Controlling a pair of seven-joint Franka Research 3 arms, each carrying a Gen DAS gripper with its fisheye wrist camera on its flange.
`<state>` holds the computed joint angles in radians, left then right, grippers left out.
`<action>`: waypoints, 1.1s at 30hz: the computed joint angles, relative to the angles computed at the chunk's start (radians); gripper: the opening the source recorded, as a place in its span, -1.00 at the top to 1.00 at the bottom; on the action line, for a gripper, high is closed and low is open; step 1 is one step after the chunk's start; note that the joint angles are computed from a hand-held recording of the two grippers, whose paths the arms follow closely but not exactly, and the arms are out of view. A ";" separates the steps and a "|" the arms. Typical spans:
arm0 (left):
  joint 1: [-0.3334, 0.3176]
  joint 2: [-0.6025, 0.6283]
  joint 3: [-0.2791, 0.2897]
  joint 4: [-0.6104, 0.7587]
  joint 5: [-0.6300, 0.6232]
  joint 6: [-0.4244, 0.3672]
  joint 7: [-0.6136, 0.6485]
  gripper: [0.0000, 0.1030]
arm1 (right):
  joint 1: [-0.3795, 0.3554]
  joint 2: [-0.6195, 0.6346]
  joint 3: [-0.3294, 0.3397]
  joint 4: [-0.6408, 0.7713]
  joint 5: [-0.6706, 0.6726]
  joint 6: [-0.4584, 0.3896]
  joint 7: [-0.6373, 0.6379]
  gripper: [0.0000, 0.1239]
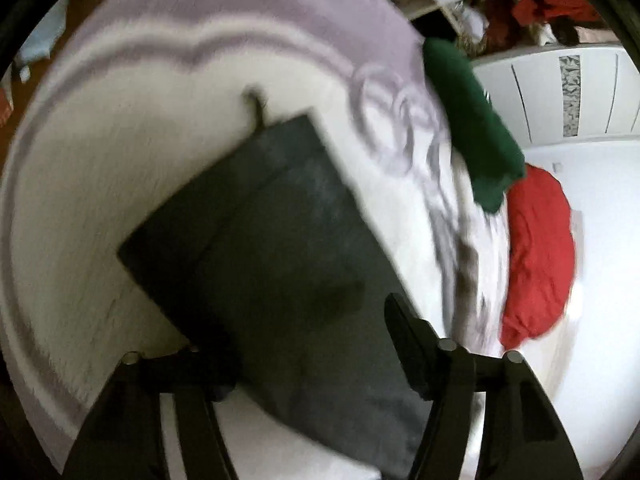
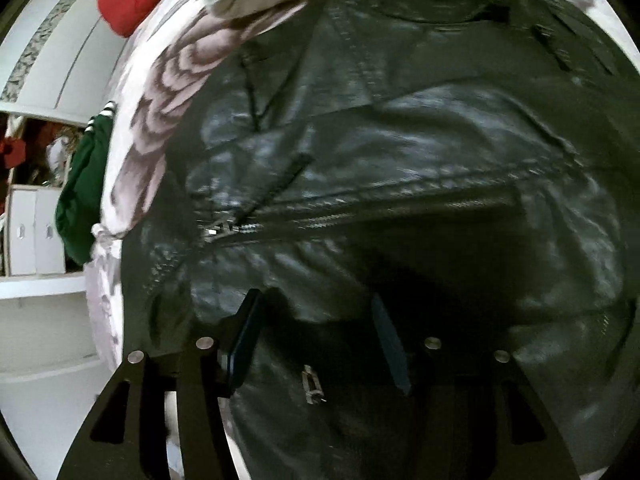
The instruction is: Fold large clothes
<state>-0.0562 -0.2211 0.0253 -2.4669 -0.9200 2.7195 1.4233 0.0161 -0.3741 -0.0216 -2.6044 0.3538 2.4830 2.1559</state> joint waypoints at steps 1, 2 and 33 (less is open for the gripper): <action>0.019 0.012 -0.029 0.016 0.102 0.015 -0.064 0.85 | -0.009 -0.004 0.012 0.004 -0.051 -0.018 0.045 0.05; 0.029 0.022 -0.045 0.033 0.181 0.020 -0.103 0.90 | -0.023 0.002 0.030 0.031 -0.153 -0.080 0.091 0.01; -0.414 0.036 -0.282 0.368 0.794 -0.019 0.037 0.95 | -0.275 -0.441 -0.102 -0.115 -0.490 -0.457 0.101 -0.31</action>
